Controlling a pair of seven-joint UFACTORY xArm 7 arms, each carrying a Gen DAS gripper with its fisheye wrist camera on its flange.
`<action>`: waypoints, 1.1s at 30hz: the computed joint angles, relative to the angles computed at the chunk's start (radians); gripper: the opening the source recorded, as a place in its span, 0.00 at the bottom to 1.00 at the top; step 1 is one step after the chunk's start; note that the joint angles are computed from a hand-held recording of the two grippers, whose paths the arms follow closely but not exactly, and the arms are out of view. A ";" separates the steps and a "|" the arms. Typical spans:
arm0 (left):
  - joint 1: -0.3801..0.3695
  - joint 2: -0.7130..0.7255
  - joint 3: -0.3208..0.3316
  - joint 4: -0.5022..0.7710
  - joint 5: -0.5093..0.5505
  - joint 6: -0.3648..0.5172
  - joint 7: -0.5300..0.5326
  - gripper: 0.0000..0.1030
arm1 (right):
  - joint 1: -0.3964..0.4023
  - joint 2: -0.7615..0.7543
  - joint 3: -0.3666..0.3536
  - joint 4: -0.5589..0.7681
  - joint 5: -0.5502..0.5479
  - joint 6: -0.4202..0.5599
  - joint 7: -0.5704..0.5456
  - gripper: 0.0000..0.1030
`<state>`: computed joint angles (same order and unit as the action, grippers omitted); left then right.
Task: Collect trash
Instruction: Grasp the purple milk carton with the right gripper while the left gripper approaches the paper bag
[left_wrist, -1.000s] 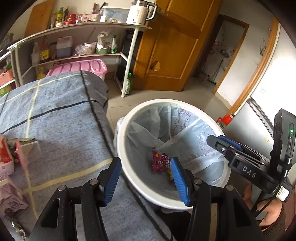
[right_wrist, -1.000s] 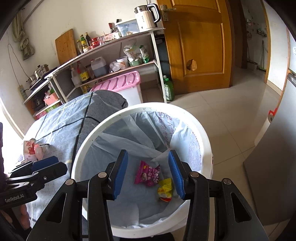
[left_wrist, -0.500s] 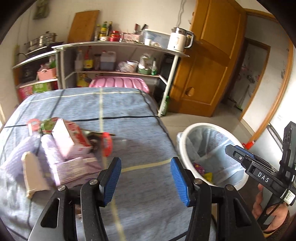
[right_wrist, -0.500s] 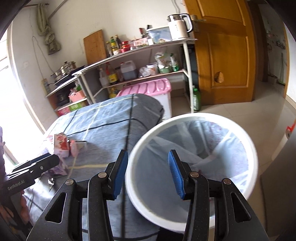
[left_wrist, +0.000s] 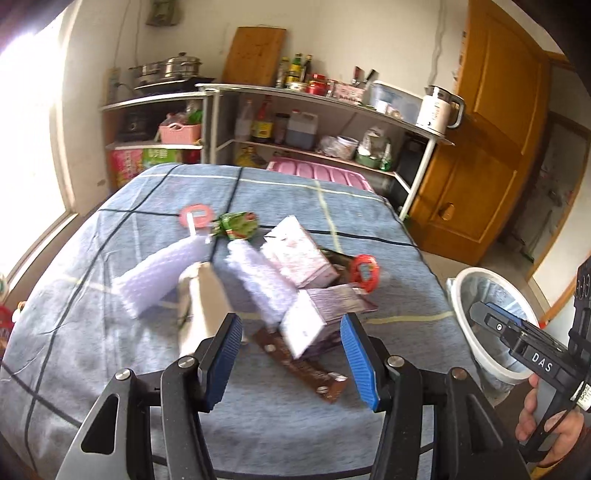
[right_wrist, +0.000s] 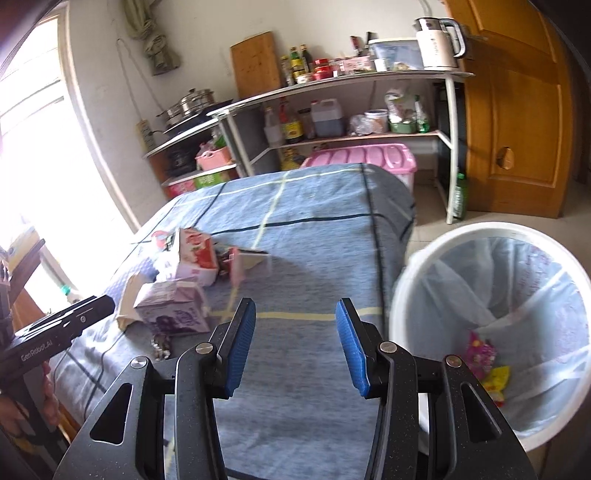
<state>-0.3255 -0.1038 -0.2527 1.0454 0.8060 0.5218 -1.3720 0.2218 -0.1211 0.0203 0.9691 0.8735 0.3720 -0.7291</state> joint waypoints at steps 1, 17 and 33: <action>0.005 -0.016 0.006 -0.019 -0.004 -0.004 -0.008 0.54 | 0.006 0.008 0.004 0.008 0.002 0.011 -0.006 0.45; 0.110 -0.060 0.015 -0.166 -0.121 -0.144 0.058 0.59 | -0.003 0.130 0.082 0.143 0.106 0.148 -0.157 0.50; 0.123 -0.019 0.052 -0.168 -0.173 -0.164 0.133 0.59 | -0.062 0.242 0.146 0.272 0.089 0.330 -0.052 0.55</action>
<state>-0.2023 -0.1225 -0.2009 0.8776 0.6330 0.3577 -1.2386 0.1597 0.1210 0.1662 1.2407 0.9624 0.7021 -0.7808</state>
